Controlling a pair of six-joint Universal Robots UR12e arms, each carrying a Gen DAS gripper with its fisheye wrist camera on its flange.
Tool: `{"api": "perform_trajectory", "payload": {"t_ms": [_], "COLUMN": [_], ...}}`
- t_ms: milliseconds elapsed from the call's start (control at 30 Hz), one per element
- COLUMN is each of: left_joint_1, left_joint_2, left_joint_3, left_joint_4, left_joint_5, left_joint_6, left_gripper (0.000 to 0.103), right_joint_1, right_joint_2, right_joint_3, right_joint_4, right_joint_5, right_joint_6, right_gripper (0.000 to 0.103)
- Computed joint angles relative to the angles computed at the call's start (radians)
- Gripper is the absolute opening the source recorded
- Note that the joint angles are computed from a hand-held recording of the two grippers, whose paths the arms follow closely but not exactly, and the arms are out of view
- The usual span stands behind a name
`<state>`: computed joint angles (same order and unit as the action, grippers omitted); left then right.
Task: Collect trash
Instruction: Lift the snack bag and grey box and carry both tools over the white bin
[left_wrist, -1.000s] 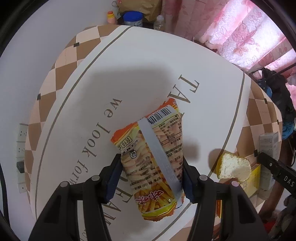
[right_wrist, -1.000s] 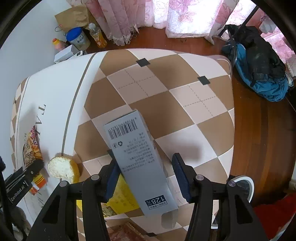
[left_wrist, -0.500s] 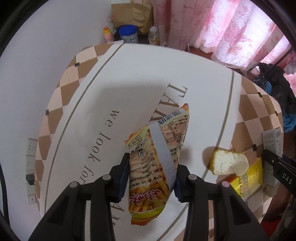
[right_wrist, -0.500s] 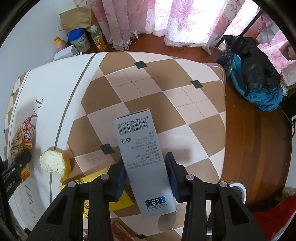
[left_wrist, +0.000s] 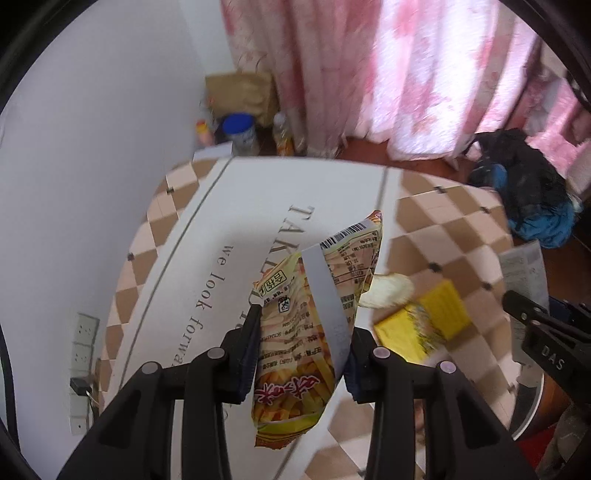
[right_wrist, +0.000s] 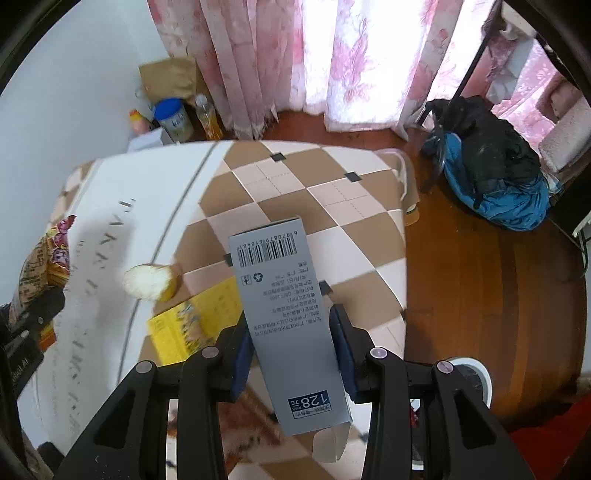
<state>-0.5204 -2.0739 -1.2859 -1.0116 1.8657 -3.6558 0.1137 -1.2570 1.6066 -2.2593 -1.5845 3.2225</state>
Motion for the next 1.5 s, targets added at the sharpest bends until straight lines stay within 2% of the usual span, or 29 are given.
{"api": "perform_trajectory", "payload": {"t_ms": [267,467,633,733,933,1067,1167,1300,1500], "left_joint_1": [-0.072,-0.137,-0.196,-0.23,-0.273,-0.29,-0.297,-0.303,-0.308], "left_joint_2": [0.06,0.074,0.042,0.004,-0.099,-0.187,-0.249,-0.331,-0.427], "left_joint_3": [-0.029,-0.009,0.052,0.11,0.243,0.34,0.41,0.501,0.614], "left_joint_4": [0.107,0.185,0.233,0.234,0.149,0.056,-0.013,-0.109,-0.226], "left_joint_5": [0.077,0.096,0.084,0.042,-0.046,-0.11,-0.14,-0.165,-0.204], "left_joint_6": [0.052,0.098,0.169,0.208,0.254,0.275,0.284,0.301,0.303], "left_gripper": [0.035,0.035,0.035,0.035,0.035,0.035,0.035,0.035,0.035], "right_joint_1": [-0.032,-0.1,-0.187,-0.251,-0.403,-0.501,-0.552,-0.589,-0.613], "right_joint_2": [-0.15,-0.28,-0.394,-0.458,-0.54,-0.546,-0.521,-0.465,-0.372], "right_joint_3": [0.13,0.23,0.315,0.366,0.465,0.527,0.562,0.596,0.614], "right_joint_4": [-0.134,-0.203,-0.224,-0.224,-0.179,-0.139,-0.119,-0.11,-0.104], "right_joint_5": [0.036,0.066,0.086,0.089,0.098,0.129,0.149,0.166,0.191], "right_joint_6": [0.042,0.063,0.08,0.083,0.07,0.069,0.065,0.059,0.071], "right_gripper": [0.041,0.041,0.041,0.041,0.041,0.041,0.041,0.041,0.041]}}
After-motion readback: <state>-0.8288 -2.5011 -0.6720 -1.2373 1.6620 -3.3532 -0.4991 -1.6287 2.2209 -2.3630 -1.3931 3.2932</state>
